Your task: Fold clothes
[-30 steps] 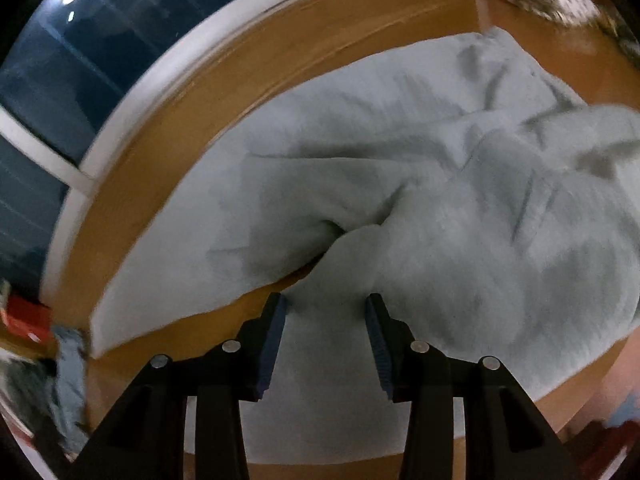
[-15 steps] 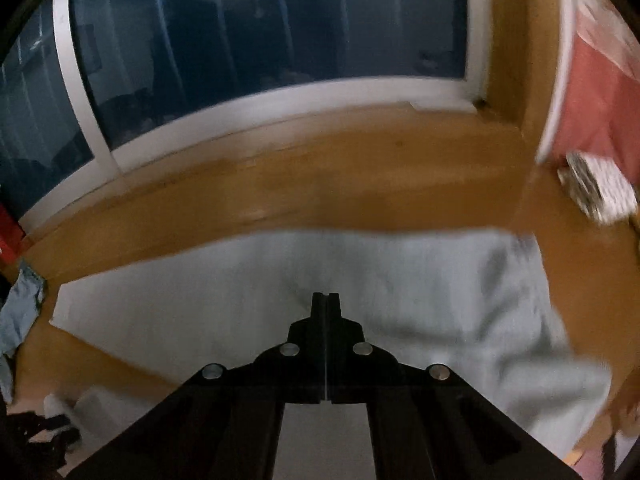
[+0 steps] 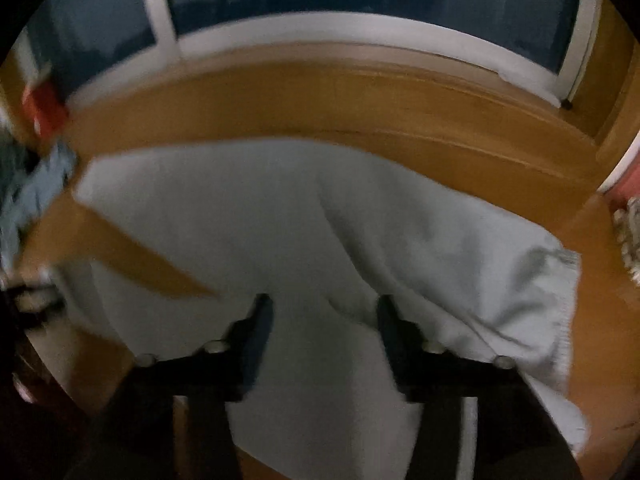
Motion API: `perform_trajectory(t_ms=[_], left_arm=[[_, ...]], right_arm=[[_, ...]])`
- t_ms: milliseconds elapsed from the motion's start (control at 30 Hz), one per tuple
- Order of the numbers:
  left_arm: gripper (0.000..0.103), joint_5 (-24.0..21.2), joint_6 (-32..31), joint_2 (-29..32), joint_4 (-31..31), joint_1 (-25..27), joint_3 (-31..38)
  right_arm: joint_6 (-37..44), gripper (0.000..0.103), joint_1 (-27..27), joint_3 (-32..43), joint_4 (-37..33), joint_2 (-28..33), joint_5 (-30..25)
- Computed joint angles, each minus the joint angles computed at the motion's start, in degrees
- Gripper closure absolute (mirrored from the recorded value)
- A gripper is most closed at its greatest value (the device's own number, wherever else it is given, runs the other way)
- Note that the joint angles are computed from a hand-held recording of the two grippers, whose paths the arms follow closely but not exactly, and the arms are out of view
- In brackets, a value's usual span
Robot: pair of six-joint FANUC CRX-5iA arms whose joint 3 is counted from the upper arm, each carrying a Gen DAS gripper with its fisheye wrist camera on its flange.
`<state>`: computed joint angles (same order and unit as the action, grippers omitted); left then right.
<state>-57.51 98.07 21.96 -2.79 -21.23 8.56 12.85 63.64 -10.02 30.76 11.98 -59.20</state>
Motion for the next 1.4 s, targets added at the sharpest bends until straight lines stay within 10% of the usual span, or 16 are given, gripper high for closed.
perform_trajectory(t_ms=[133, 167, 200, 400, 767, 1000, 1200, 1400], left_arm=[[0.035, -1.37, 1.33, 0.46, -1.30, -0.25, 1.21], [0.032, -2.01, 2.08, 1.37, -1.58, -0.67, 2.45], [0.032, -2.63, 2.66, 2.22, -1.74, -1.02, 3.61], [0.032, -5.61, 4.76, 4.10, -4.95, -3.17, 7.39], [0.028, -11.07, 5.83, 6.74, -10.26, -6.47, 13.22], [0.031, -8.91, 9.70, 5.72, -9.79, -7.69, 12.92], [0.031, -0.28, 4.08, 5.58, -1.20, -7.58, 11.70], [0.031, 4.35, -10.95, 9.30, 7.42, -10.04, 13.73]], right_arm=[[7.30, 0.056, -0.59, 0.78, -5.72, 1.70, -1.01], [9.66, 0.094, -1.20, 0.56, -8.49, 1.49, 0.90], [10.86, 0.098, -1.33, 0.99, -9.37, 1.76, 0.39], [11.74, 0.098, -2.95, 0.99, 1.75, 0.37, -1.10], [32.52, 0.095, -12.97, 23.37, -0.31, 21.14, -5.39], [21.74, 0.047, -8.25, 10.78, 10.52, 10.50, -0.20], [10.37, 0.046, -3.24, 0.04, 12.15, 0.40, -2.22], [-17.72, 0.045, 5.14, -9.15, 12.10, -6.14, -9.43]])
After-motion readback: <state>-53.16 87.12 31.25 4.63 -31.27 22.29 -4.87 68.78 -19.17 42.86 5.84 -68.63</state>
